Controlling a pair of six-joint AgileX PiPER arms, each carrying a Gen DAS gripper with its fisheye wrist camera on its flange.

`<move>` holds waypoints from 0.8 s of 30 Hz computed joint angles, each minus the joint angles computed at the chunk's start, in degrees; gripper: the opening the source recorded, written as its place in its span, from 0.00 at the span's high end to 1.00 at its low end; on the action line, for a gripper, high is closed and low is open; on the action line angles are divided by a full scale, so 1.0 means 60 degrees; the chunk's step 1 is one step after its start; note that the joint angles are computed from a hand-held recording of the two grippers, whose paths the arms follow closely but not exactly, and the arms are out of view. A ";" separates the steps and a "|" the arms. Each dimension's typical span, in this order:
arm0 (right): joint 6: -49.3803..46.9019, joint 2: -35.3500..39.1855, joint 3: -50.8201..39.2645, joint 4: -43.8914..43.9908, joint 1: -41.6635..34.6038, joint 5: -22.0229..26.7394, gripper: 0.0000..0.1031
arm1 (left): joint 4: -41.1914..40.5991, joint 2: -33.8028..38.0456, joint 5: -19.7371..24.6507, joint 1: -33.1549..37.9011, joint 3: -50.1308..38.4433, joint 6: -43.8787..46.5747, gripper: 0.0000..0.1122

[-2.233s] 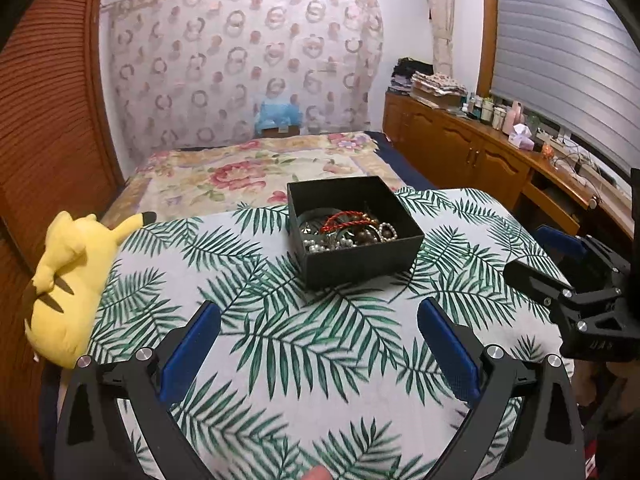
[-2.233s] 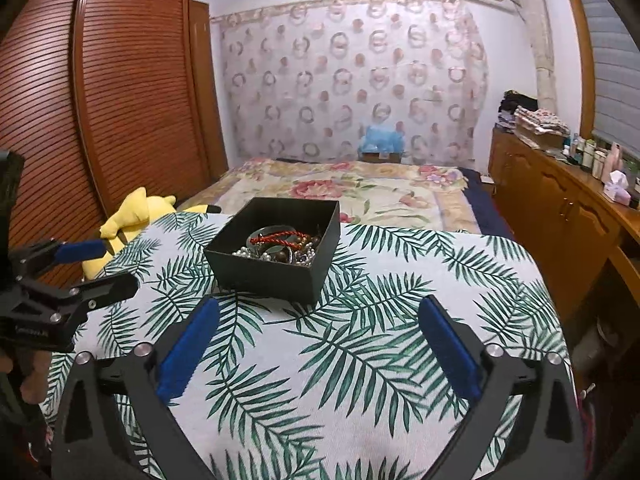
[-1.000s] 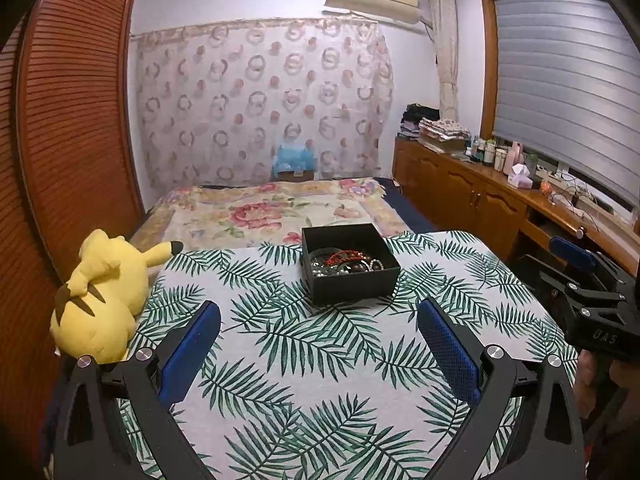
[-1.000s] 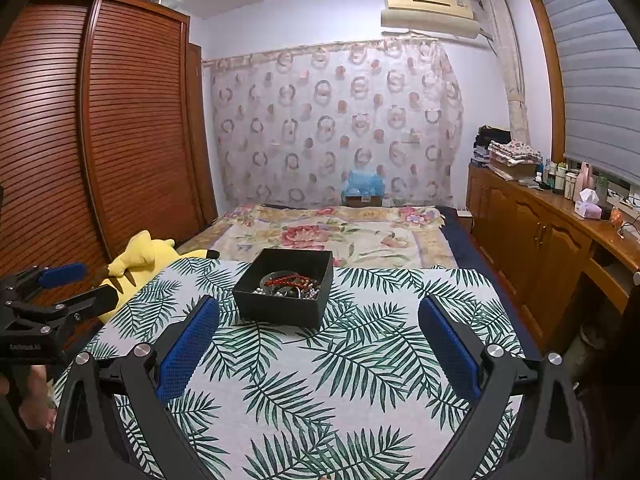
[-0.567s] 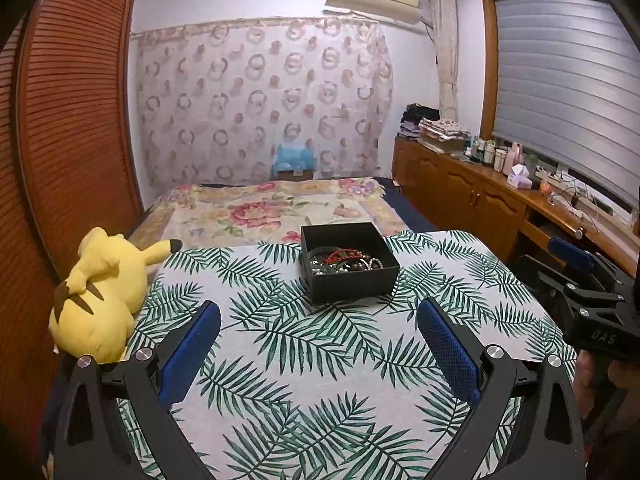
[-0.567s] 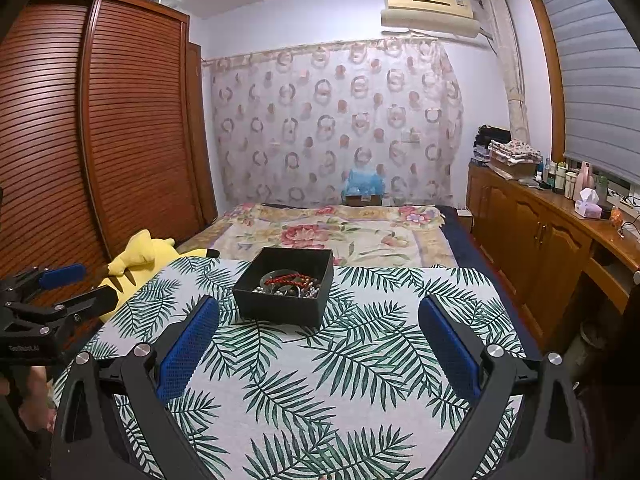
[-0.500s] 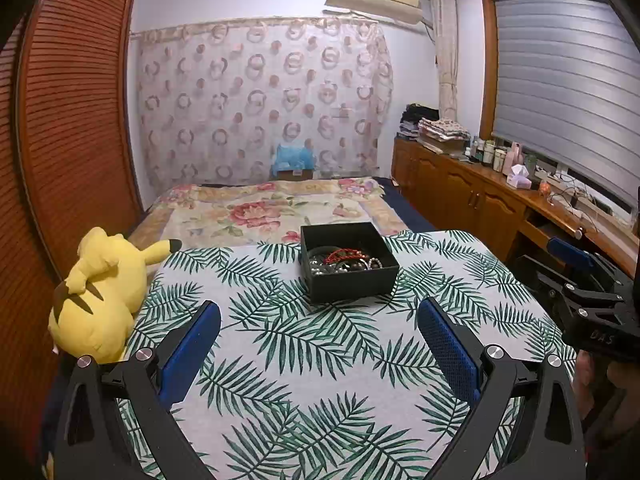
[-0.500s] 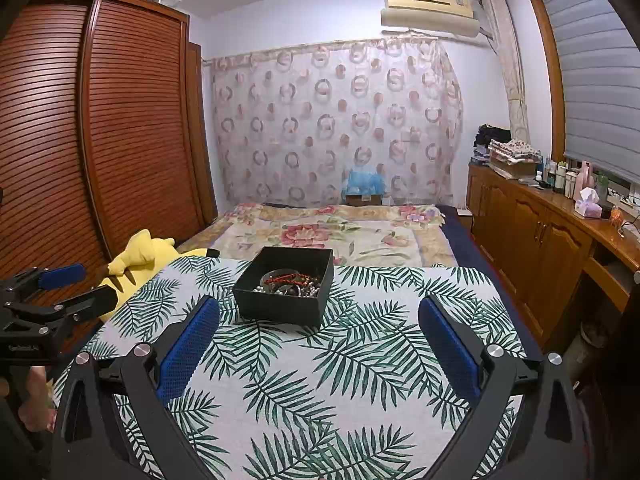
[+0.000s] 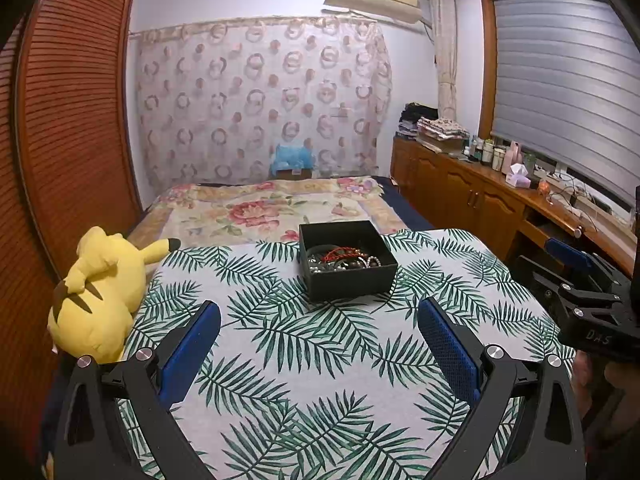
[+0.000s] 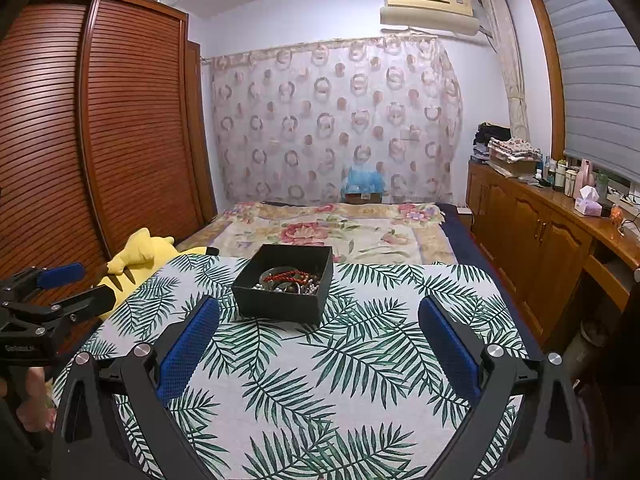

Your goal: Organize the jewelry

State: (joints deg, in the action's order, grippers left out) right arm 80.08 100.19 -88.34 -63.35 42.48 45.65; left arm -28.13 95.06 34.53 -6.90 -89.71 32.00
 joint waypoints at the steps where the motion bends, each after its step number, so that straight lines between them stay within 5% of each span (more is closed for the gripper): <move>1: -0.0043 0.0021 -0.0032 0.0026 -0.0036 -0.0038 0.03 | -0.0012 -0.0004 -0.0006 0.0005 0.0008 0.0011 0.15; 24: 0.0220 0.0009 0.0217 -0.0061 -0.0009 -0.0098 0.03 | -0.0072 -0.0058 -0.0018 -0.0001 0.0108 0.0063 0.15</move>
